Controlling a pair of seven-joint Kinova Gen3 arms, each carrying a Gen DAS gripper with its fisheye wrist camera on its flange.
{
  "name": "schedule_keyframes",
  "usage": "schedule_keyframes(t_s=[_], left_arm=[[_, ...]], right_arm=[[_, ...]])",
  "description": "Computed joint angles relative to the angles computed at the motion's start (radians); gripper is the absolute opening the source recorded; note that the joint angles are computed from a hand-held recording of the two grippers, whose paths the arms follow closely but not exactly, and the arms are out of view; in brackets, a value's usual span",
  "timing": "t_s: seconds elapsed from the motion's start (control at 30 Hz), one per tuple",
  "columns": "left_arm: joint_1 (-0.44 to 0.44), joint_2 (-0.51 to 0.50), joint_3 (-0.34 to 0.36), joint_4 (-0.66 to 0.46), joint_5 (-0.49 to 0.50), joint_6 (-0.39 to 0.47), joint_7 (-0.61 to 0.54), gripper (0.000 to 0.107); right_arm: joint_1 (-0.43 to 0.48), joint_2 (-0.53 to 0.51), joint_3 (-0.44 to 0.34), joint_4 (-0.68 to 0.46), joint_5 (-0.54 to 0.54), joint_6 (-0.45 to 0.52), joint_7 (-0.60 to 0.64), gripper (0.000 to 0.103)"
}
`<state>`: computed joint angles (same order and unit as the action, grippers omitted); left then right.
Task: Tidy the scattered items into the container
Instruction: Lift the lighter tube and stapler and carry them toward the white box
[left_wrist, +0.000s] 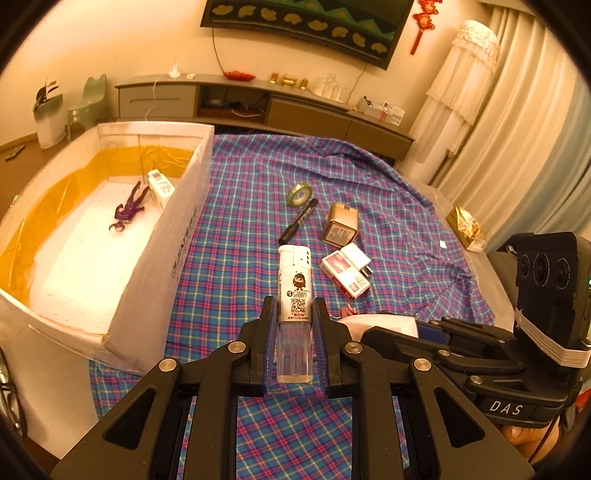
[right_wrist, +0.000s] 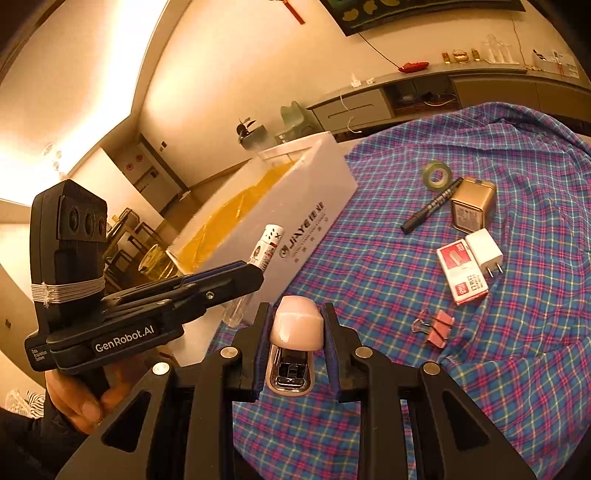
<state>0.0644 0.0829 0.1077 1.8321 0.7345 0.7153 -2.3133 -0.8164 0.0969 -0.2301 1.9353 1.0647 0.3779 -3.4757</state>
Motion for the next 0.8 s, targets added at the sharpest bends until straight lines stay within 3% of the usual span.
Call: schedule_keyframes(t_s=[0.43,0.8], left_arm=[[-0.003,-0.053,-0.027,0.017,0.047,0.028,-0.044,0.02],[-0.03,-0.076,-0.065,0.015,0.12,0.072,-0.104,0.02]], right_arm=[[-0.011,-0.024,-0.04,-0.035,0.005,0.056,0.012,0.028],[-0.013,-0.013,-0.049,-0.108,-0.068,0.087,0.139,0.028]])
